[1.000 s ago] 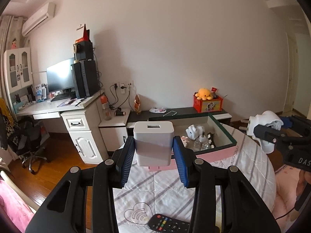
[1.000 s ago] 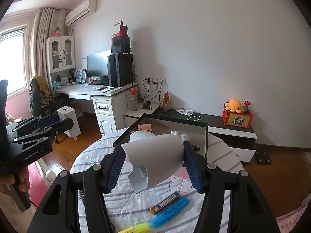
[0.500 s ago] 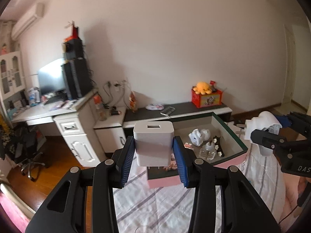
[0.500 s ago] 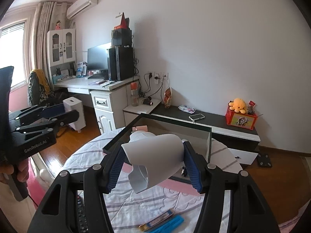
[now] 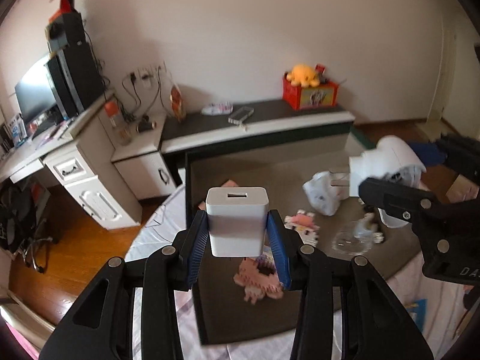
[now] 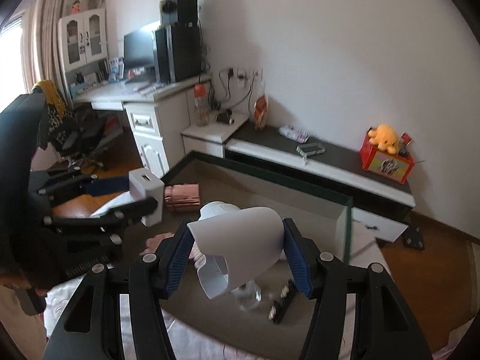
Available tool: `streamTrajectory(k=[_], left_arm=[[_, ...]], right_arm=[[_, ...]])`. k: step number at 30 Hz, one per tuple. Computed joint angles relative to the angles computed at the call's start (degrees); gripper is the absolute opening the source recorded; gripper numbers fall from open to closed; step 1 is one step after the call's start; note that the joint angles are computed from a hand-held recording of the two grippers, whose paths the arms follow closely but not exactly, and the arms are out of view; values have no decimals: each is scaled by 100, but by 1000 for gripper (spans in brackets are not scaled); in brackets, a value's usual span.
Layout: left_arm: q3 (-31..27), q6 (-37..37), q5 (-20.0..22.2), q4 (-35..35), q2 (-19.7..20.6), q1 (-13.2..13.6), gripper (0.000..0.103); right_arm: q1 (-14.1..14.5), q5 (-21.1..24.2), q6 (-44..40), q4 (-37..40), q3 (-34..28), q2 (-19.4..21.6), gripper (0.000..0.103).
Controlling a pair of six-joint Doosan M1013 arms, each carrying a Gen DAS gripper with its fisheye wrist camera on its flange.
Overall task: Organize rigid objects
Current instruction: 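Carry both held items into the pink box and open both tools, then withdraw both tools from the box and hold above the bed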
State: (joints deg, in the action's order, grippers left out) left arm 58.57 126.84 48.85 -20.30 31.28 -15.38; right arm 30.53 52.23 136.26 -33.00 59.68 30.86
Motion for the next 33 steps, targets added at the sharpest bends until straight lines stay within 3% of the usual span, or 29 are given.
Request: streamTrajectory(k=[6,12,14,15,17,19,24,29,33], left_arm=[[-139,-354,77,554,229,-102,41],[-152,-523,81,714,266,-115,42],[-91,-513,9,672,219,-108,54],[-75,-439,9,585,200,-96,55],[36,-431,-165,624,119,-103,73],[210,-462,-478,752,2,-109,84],[512,-187,-714,357,-281,6,92],[1231,277,-1483,-193,-852,182,103],[1789,896,-1890,-1086,-1319,374,103]], right_arm=[[-205,309,-702,799,-486,383,60],[-264,186,-890,1144,-494,444,61],[-259,200,-871,1120,-502,454,61],[-244,157,-813,1041,-470,434,61],[-235,107,-677,938,-448,406,76],[-217,18,-555,854,-340,315,80],[-92,-37,-193,473,-113,84,80],[155,-191,569,-317,313,-288,81],[446,-290,1398,-1213,733,-608,83]])
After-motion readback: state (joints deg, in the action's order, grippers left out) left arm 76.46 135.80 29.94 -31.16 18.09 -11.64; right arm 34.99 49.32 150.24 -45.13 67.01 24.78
